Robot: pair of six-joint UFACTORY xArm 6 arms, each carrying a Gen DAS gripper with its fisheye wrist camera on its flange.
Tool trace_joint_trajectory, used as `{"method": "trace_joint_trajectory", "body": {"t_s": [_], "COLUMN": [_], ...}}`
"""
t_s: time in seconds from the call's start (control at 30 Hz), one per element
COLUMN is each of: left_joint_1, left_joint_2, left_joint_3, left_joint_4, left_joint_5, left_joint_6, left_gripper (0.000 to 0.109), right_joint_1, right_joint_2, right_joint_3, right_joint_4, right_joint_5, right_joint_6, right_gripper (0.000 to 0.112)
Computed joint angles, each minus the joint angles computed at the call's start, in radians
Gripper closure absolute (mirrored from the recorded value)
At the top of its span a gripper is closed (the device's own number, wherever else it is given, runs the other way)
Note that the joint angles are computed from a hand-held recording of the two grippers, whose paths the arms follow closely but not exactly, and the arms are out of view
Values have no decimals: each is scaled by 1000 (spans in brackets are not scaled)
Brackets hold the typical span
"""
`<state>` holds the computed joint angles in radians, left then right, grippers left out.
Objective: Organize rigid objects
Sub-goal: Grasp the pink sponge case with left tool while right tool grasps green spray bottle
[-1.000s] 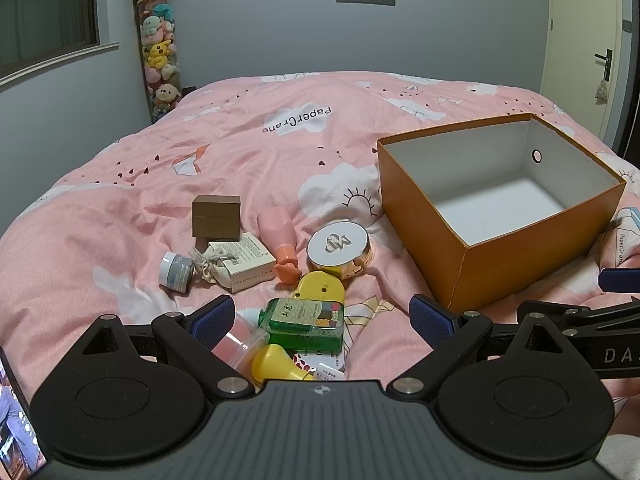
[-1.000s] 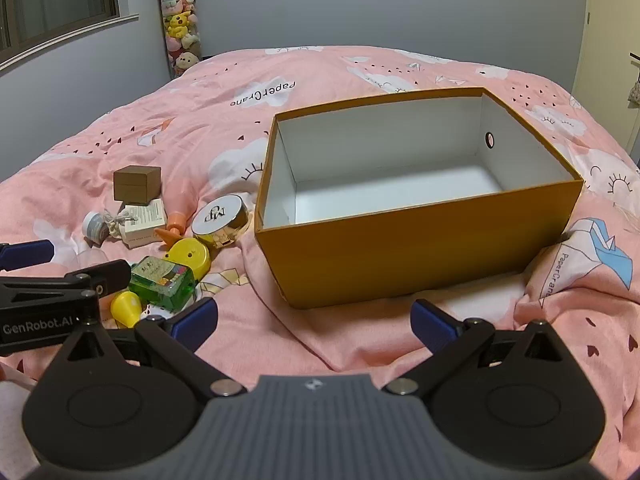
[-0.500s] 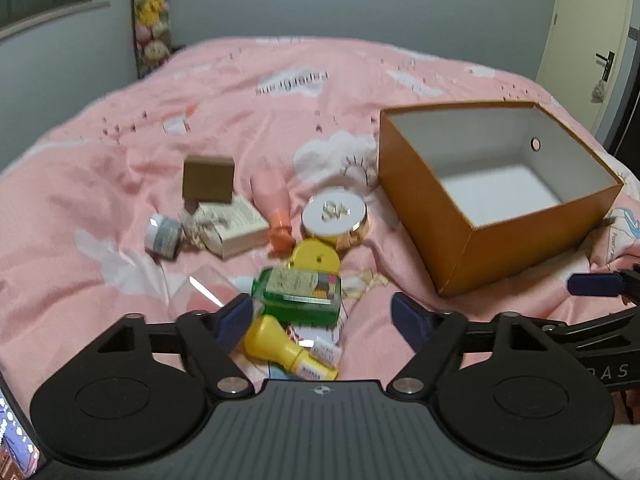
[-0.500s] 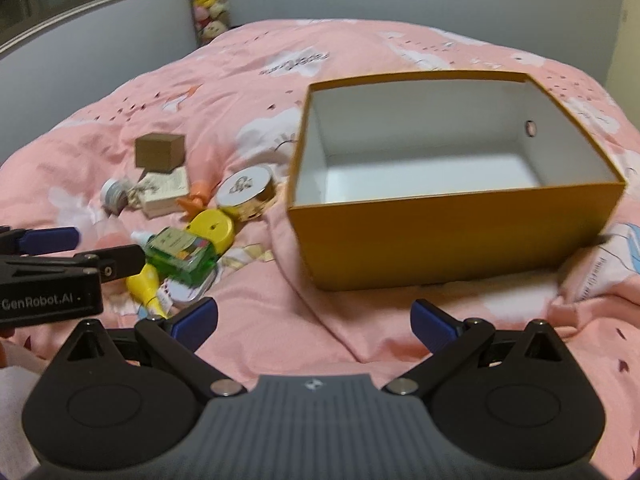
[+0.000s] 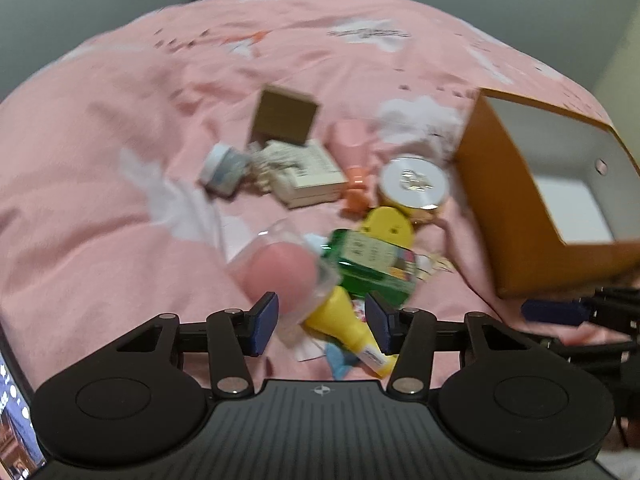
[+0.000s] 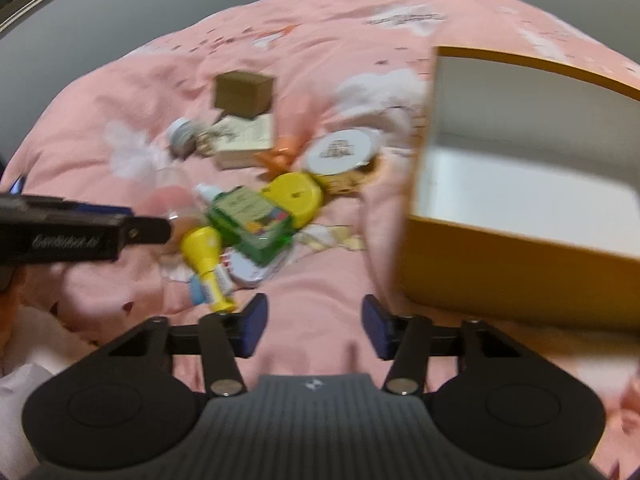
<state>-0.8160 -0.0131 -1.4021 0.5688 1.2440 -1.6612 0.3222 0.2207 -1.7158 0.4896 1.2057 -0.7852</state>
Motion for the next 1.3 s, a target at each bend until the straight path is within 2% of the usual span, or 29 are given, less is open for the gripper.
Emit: {"method": "trace_joint_trajectory", "body": {"t_s": [0.1,0.23,0.3,0.57,0.77,0.87,1.13,1.3], "left_joint_1": [15,50,63,116,146,158,172,172], "left_joint_2": [-6,-30,-30,-40,-38,-43,-29,-30], "left_joint_3": [1,40,47,98,125,146,158,168], "left_joint_4": [-21,-55,-65,-69,-76,-79,-69,-61], "left_joint_5": [33,-21,-36,-101,-148,-181,-207,-227], "left_joint_6": [-34,-67,-74,-150,-121,-120,-108,-85], "left_gripper": [49,37,35,33,33,33,36,36], "right_joint_1": [20,56,75,125,149,158,184,189], "right_joint_2": [40,82,111,255,384,472,517,537], "right_joint_3": [-53,-105,-141,-327,-513,-645,-690,-727], "right_joint_4": [11,22,18,8,-15,-31,-58,-88], "right_joint_5": [44,64,73,118,210,285,272,297], "right_joint_6": [-54,-122,-139,-184,-207,-183,-230,-225], "right_gripper": [70,70,70,70,70,69,63,62]}}
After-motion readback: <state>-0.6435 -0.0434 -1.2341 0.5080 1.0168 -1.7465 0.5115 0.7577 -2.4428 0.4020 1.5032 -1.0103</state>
